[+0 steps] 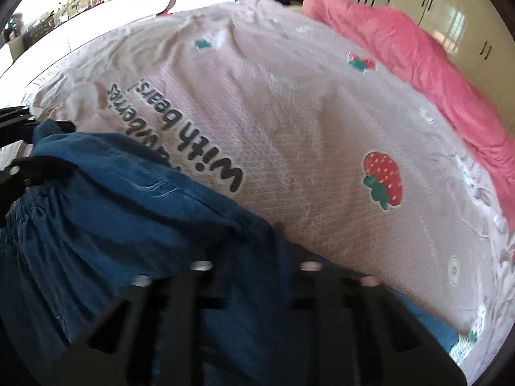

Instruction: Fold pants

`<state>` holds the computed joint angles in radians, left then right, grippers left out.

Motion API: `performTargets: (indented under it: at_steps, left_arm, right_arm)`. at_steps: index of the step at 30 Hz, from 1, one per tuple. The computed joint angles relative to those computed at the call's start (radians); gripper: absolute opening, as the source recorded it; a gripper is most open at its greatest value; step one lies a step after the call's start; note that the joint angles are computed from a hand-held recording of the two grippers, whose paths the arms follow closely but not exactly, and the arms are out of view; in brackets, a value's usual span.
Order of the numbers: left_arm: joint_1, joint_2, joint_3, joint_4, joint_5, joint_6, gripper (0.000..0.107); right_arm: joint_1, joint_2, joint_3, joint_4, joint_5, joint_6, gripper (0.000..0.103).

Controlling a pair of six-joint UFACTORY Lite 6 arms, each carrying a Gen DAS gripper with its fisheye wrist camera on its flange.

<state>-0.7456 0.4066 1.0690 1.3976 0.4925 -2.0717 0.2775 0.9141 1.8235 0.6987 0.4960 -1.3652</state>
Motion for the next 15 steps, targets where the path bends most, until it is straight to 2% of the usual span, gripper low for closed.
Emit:
performTargets:
  at_steps: [2,6,9,15]
  left_arm:
    - [0.008,-0.008,-0.016,0.015,-0.008,-0.024,0.03]
    - [0.005,-0.037,-0.053,0.058,-0.009,-0.082,0.03]
    - [-0.032,-0.066,-0.075,0.068,0.03,-0.108,0.03]
    - [-0.134,-0.111,-0.095,0.054,0.139,-0.15,0.03]
  right_arm:
    - [-0.025,-0.062,-0.097,0.117,0.001,-0.084,0.007]
    - [-0.081,-0.183,-0.27,0.32,0.029,-0.274,0.006]
    - [-0.145,-0.311,-0.432,0.472,0.082,-0.411,0.006]
    - [-0.252,-0.557,-0.737,0.66,0.18,-0.613,0.005]
